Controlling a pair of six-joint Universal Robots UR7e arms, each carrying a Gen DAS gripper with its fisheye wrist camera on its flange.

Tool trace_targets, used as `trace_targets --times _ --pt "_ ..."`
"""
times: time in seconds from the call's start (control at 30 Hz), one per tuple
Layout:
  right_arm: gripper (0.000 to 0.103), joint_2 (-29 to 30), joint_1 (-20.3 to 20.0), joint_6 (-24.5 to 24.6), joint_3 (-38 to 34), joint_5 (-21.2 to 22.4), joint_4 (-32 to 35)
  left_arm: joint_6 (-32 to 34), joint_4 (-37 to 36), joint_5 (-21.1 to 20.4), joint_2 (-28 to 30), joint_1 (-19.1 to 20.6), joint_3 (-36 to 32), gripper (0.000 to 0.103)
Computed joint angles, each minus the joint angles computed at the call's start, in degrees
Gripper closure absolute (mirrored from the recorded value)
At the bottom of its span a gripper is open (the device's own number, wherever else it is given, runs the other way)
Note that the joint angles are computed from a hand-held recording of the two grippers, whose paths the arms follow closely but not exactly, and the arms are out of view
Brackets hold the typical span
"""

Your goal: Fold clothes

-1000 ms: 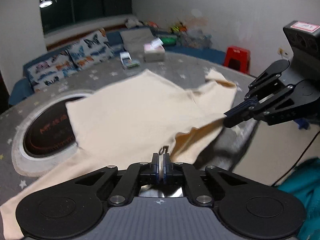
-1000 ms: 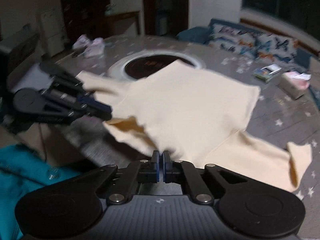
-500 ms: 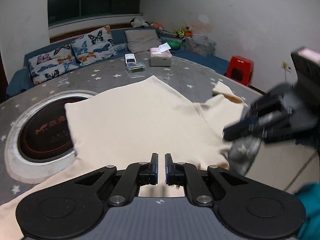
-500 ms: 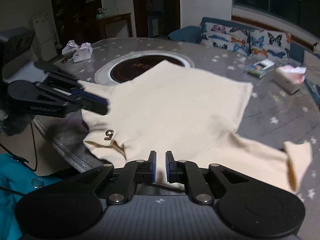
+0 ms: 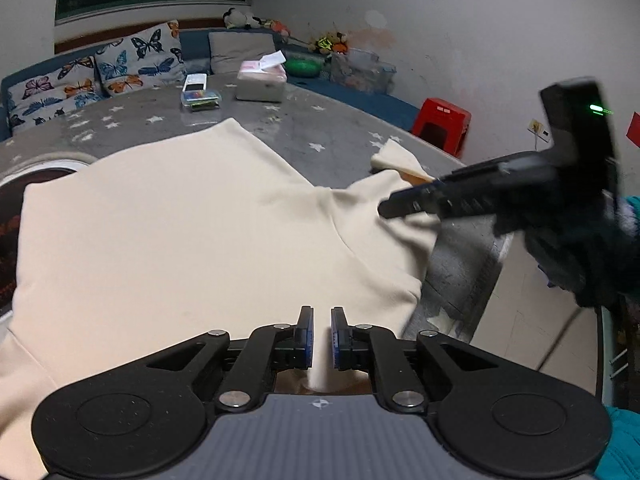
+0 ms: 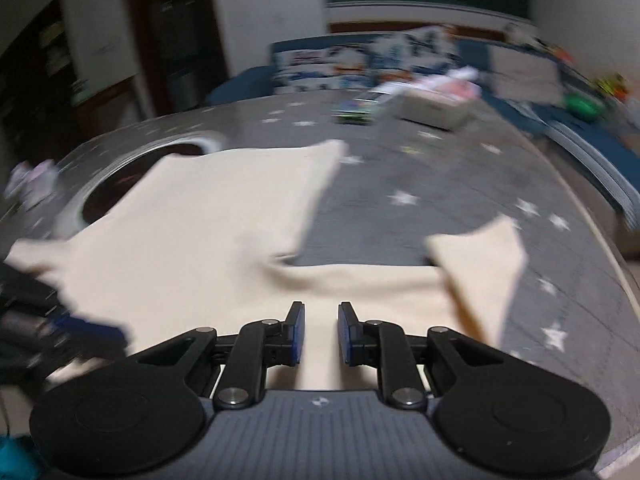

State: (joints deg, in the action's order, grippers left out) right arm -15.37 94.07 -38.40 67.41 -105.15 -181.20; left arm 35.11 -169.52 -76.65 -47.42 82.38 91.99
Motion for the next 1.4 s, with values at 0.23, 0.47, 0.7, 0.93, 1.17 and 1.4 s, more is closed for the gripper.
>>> trace_targets --times 0.23,0.47,0.7,0.93,1.17,1.4 --pt "0.084 2.2 -1.8 2.3 -4.5 -6.2 -8.3 -0.8 0.9 -0.3 -0.3 0.2 -0.1 0.088" --pt "0.076 3.3 -2.3 2.5 -6.9 -11.2 -12.1 -0.8 1.1 -0.6 -0.1 0.2 -0.4 0.077" --pt "0.070 4.3 -1.2 1.1 -8.5 -8.8 -7.8 -4.6 -1.0 2.9 0.2 0.9 -2.7 0.073" --pt "0.067 4.9 -0.1 0.4 -8.8 -6.8 -5.1 -8.9 -6.8 5.9 -2.4 2.4 -0.5 0.070" --pt "0.062 5.2 -0.1 0.9 -9.1 -7.3 -4.6 -13.3 -15.7 10.4 -6.6 4.2 3.8 0.069" --pt "0.059 5.2 -0.1 0.9 -9.2 -7.5 -4.3 -14.5 -28.0 25.0 -7.5 5.2 4.2 0.069"
